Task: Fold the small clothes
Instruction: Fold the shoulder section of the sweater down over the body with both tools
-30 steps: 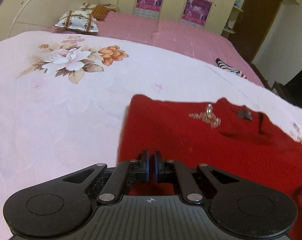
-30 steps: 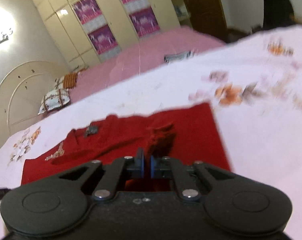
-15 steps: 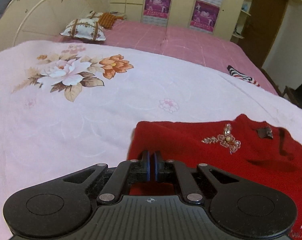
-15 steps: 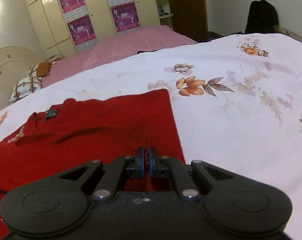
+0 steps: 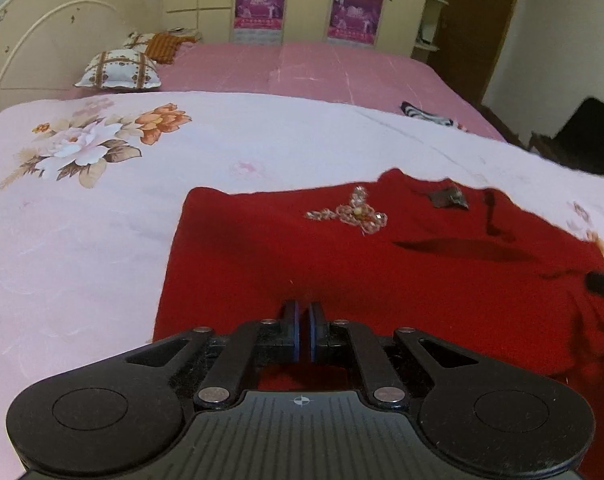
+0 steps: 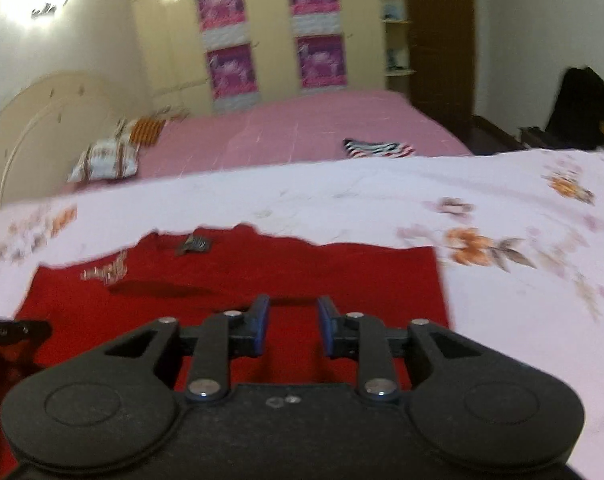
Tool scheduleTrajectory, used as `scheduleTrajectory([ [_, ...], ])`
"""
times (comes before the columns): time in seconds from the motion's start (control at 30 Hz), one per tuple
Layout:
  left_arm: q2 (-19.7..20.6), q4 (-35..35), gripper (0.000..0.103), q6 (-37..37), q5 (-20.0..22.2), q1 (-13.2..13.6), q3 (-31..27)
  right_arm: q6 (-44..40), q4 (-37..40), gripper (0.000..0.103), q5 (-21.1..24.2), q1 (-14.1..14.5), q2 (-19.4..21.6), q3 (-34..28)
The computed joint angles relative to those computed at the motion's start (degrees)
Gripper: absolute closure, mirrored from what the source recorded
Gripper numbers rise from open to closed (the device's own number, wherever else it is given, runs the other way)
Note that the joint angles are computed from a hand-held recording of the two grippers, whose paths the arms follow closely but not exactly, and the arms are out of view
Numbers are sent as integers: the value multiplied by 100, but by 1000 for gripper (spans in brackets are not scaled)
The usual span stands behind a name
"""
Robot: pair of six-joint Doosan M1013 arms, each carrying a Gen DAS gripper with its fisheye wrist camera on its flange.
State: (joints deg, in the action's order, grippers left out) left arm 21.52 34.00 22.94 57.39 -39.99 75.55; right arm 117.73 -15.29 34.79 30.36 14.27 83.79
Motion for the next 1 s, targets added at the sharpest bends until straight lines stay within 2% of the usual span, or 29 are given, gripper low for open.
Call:
scheduleTrajectory([
  [0.1, -5, -29, 98, -45, 54, -13, -14, -94, -388, 76, 420, -31, 206, -119],
  [0.17, -25, -13, 98, -85, 132, -46, -8, 107, -581, 77, 265, -92, 131, 42],
  [0.23, -80, 78, 98, -168, 208, -116, 25, 269, -525, 77, 411, -150, 72, 41],
  [0.33, -227, 161, 98, -225, 218, -286, 121, -32, 33, 74, 170, -196, -190, 247],
  [0.4, -309, 131, 98, -265, 214, -411, 171, -621, 669, 74, -2, -179, -386, 408],
  [0.53, -346, 8, 97, -277, 270, -667, 187, -2109, 1994, 75, 44, 16, -654, 688],
  [0.67, -236, -186, 97, -178, 576, -837, 123, -3001, 2769, 77, 120, 221, -749, 884],
  [0.77, -270, 57, 97, -301, 555, -933, 297, -3048, 2519, 77, 169, 363, -752, 947],
  [0.8, -297, 58, 95, -343, 574, -945, 323, -2875, 2226, 77, 235, 396, -731, 959],
  [0.87, -354, 1, 88, -442, 730, -947, 339, -2589, 1797, 78, 63, 396, -809, 1089],
  [0.93, -436, 35, 88, -532, 924, -973, 426, -1847, 1053, 78, 94, 396, -895, 1168],
  [1.0, -621, 87, 88, -706, 863, -1007, 705, -1293, 660, 78, 188, 348, -983, 1267],
])
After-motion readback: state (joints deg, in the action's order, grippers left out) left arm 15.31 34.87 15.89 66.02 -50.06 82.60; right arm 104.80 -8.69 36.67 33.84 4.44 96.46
